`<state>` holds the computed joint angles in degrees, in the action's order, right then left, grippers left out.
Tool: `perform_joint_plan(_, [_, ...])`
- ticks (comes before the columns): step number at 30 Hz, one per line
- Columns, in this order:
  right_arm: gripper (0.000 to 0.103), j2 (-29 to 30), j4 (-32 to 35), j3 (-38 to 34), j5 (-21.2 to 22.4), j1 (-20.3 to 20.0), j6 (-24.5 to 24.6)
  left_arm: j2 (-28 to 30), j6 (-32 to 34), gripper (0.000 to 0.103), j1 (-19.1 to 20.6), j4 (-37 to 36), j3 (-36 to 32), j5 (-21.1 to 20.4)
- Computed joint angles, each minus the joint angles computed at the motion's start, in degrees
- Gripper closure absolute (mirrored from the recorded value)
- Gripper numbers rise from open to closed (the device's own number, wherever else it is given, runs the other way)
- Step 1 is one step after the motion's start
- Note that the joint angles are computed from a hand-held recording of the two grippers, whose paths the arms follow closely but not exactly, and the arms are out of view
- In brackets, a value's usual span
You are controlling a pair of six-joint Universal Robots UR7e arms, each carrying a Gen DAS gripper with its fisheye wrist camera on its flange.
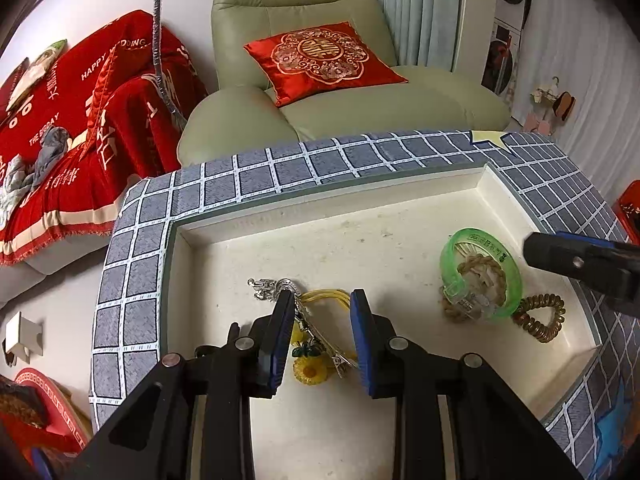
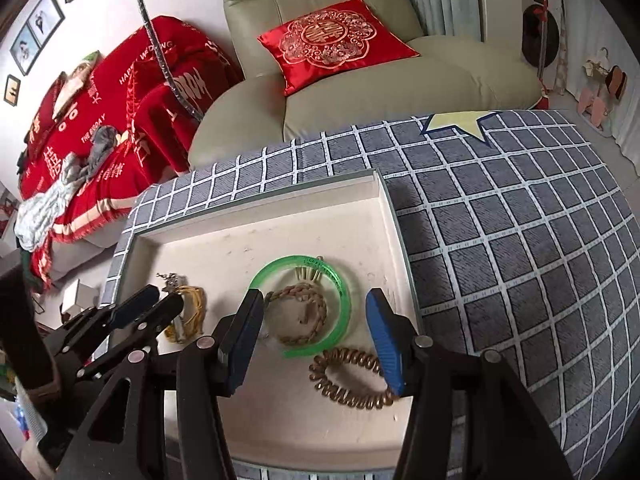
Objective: Organize jewelry
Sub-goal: 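Lift both tools out of the tray toward the beaded bracelet and heart pendant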
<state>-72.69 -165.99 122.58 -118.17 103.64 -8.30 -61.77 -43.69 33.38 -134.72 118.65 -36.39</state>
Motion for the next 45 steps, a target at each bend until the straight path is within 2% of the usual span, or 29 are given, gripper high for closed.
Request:
perform_joint_plan(7, [0.046, -2.45, 0.01, 1.82, 0.64, 0.22, 0.50, -0.95, -1.31, 0.058, -0.39, -0.19, 0.39, 0.61])
perform_joint_plan(8, [0.046, -2.77, 0.04, 2.04, 0.76, 0.18, 0.59, -1.05, -1.33, 0.051, -0.46, -0.19, 0.41, 0.71])
perform_joint_plan(9, [0.046, -3.15, 0.09, 2.31, 0.89, 0.15, 0.67, -1.15, -1.52, 0.021, -0.60, -0.12, 0.46, 0.97])
perform_joint_plan(10, [0.046, -3.58, 0.16, 2.63, 0.98, 0.14, 0.77, -1.22, -2.05, 0.006, -0.98, -0.29, 0.74, 2.06])
perform_joint_plan(11, [0.046, -3.89, 0.17, 2.89, 1.00, 0.11, 0.77, -1.25, -2.36, 0.000, -1.42, -0.77, 1.13, 3.38])
perform_joint_plan(12, [0.046, -4.32, 0.28, 3.20, 1.09, 0.10, 0.76, -1.23, -1.97, 0.000, -1.84, -1.89, 1.54, 4.43])
perform_joint_plan(16, [0.046, -5.26, 0.62, 3.81, 1.07, -0.07, 0.89, -1.26, -2.09, 0.000, -1.37, -1.11, 0.57, 2.84])
perform_joint_plan(20, [0.044, -6.50, 1.68, 4.52, 1.97, -0.39, 1.36, -1.58, -3.18, 0.000, -1.96, 0.42, 0.66, 3.46])
perform_joint_plan(21, [0.036, -6.84, 1.71, 4.79, 2.40, -0.38, 1.35, -1.83, -4.26, 0.000, -2.19, 2.09, 0.51, 3.79])
perform_joint_plan(22, [0.022, -7.28, 1.32, 5.22, 3.07, -0.41, 1.13, -2.20, -5.06, 0.000, -2.57, 2.88, 0.70, 4.25])
perform_joint_plan(23, [0.016, -7.65, 0.61, 5.68, 4.01, -0.46, 0.78, -2.64, -5.41, 0.000, -2.85, 3.14, 0.98, 4.23])
perform_joint_plan(26, [0.012, -9.70, -0.95, 7.46, 6.49, -0.27, 0.54, -4.61, -6.63, 0.000, -4.15, 4.29, 2.07, 3.73])
perform_joint_plan(27, [0.004, -10.40, -1.05, 7.93, 6.88, -0.16, 0.66, -5.29, -7.28, 0.000, -4.74, 5.27, 2.42, 3.80])
perform_joint_plan(28, [0.000, -11.15, -1.16, 8.53, 7.16, -0.01, 0.71, -6.31, -8.20, 0.000, -5.59, 6.79, 2.90, 3.63])
perform_joint_plan(31, [0.000, -13.67, 0.64, 9.77, 7.26, 0.95, 0.80, -9.08, -10.00, 0.000, -7.76, 9.08, 4.72, 2.53])
perform_joint_plan(35, [0.000, -16.29, 3.78, 11.46, 5.08, 2.50, 1.75, -13.60, -18.15, 0.000, -11.62, 16.16, 7.65, 0.70])
perform_joint_plan(39, [0.000, -19.28, 6.93, 13.95, 4.23, 2.14, 3.86, -16.92, -24.40, 0.000, -15.63, 22.11, 10.31, -1.25])
perform_joint_plan(45, [0.000, -22.70, 9.45, 18.08, 2.18, 1.13, 6.17, -20.57, -24.29, 0.000, -19.83, 17.85, 16.22, -10.73])
